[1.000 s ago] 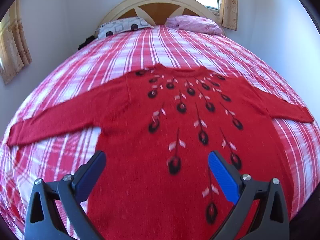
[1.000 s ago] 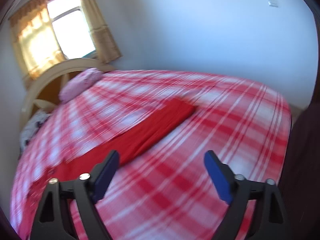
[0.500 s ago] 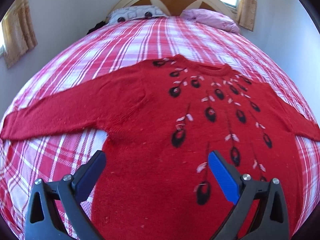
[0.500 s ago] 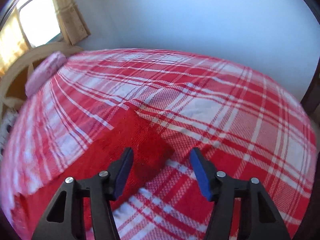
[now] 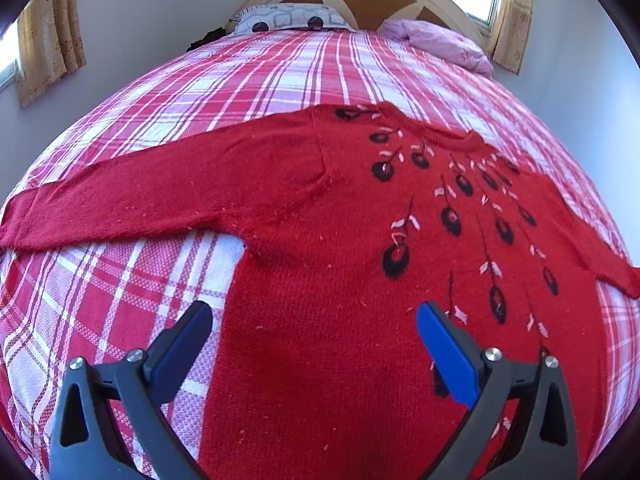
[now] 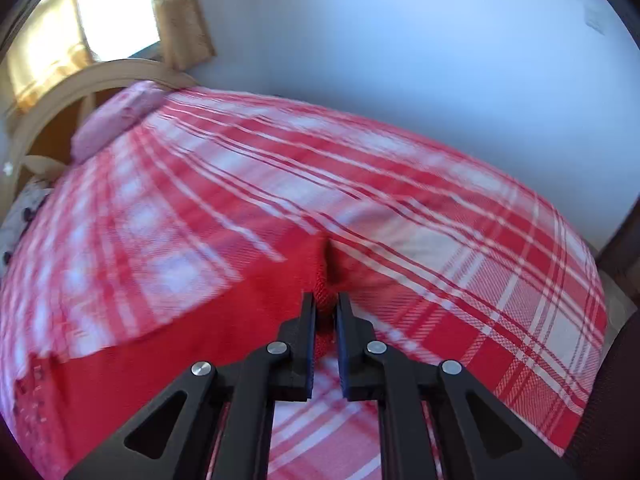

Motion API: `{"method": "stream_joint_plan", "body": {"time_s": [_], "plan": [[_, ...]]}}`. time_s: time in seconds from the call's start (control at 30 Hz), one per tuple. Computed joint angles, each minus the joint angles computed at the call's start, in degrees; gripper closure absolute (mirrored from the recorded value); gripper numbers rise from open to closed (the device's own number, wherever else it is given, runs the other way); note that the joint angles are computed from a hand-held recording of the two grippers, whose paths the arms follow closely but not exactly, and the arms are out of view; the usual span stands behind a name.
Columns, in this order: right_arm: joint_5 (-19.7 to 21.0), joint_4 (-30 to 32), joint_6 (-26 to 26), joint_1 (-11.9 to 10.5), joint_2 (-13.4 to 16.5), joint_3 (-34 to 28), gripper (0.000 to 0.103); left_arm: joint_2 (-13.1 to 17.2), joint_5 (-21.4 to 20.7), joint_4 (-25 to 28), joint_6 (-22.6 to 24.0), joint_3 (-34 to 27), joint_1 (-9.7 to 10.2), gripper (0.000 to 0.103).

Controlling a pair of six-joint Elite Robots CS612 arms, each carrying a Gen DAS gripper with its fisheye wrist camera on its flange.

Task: Fold small clothes
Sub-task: 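Grasp the cuff of the red sweater's sleeve with the right gripper, then carry the sleeve across the sweater body and release it with the right gripper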

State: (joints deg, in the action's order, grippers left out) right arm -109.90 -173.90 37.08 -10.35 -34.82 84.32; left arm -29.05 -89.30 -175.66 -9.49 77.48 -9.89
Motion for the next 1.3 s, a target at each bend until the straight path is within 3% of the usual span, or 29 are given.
{"method": "stream_joint_plan", "body": {"time_s": [0.17, 0.33, 0.53, 0.73, 0.83, 1.03, 1.3], "plan": [[2.8, -3.4, -6.0, 3.5, -1.7, -2.0, 0.094, -0.4, -1.7, -2.3, -0.7, 0.9, 0.52, 0.0], [9.1, -5.3, -13.7, 8.5, -0.1, -8.9, 0.094, -1.1, -1.1, -4.6, -1.2, 2.3, 1.13, 0.0], [20.9, -3.4, -19.1, 14.4, 6.5, -22.2, 0.094, -1.7, 0.4, -7.0, -2.7, 3.7, 2.39, 0.0], [27.0, 3.7, -20.0, 19.0, 15.7, -36.0, 0.094, -1.5, 0.6, -6.6, -5.8, 3.9, 3.77, 0.0], [28.3, 7.3, -21.1, 20.8, 20.2, -42.3, 0.095, -1.4, 1.1, -6.1, -6.4, 3.8, 4.08, 0.0], [29.2, 12.7, -20.0, 22.2, 25.9, -50.5, 0.095, -1.1, 2.3, -5.6, -5.9, 3.9, 4.43, 0.0], [28.6, 17.1, -21.8, 23.1, 29.1, -56.3, 0.094, -0.5, 1.9, -4.4, -6.6, 3.2, 5.15, 0.0]]}}
